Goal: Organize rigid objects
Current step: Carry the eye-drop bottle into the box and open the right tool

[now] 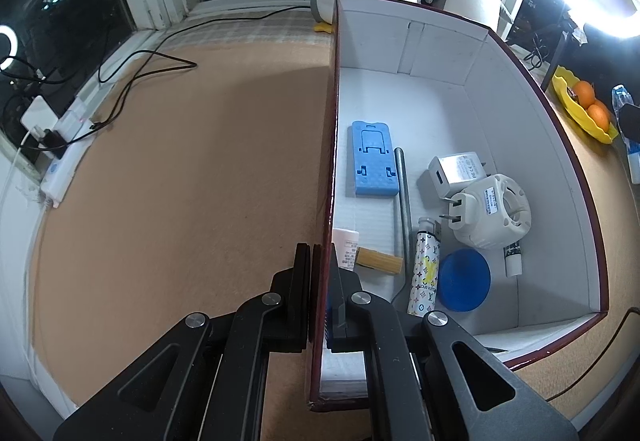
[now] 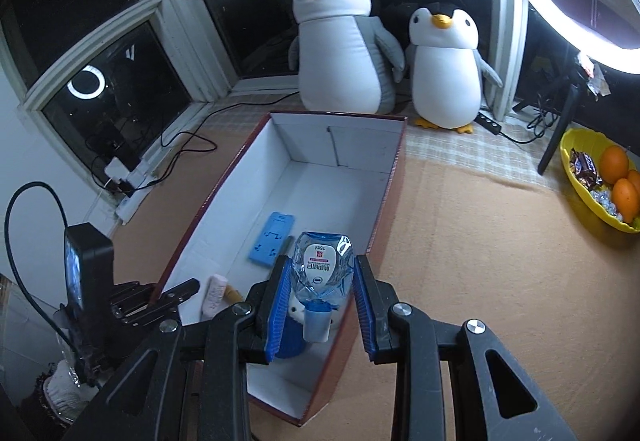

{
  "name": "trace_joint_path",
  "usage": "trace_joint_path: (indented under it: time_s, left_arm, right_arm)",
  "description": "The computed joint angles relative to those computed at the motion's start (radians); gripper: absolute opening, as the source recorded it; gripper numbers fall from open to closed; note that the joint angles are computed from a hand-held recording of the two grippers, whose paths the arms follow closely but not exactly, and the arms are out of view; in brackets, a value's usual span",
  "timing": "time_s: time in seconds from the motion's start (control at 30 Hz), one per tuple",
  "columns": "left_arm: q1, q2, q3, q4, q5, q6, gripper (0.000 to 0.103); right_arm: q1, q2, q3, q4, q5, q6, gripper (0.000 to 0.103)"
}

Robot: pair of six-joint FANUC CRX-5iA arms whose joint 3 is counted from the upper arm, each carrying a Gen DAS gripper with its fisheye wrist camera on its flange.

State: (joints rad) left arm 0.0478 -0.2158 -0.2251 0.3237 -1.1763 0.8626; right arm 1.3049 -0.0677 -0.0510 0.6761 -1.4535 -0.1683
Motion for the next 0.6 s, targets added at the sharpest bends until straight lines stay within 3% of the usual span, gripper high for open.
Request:
trace_joint_path:
  time_s: [0.3,0.6]
  left_arm:
    - [0.005,-0.002,-0.006,0.011,-0.001,-0.010,0.004]
    - [0.005,-0.002,-0.005,0.010,-0.001,-0.010,0.004]
  right_arm:
    - [-0.036,0.084,0.070,-0.025,0.058,0.091,0.028]
    - [-0.057,0.156,0.129,-0.052,0.056,0.166,0.028]
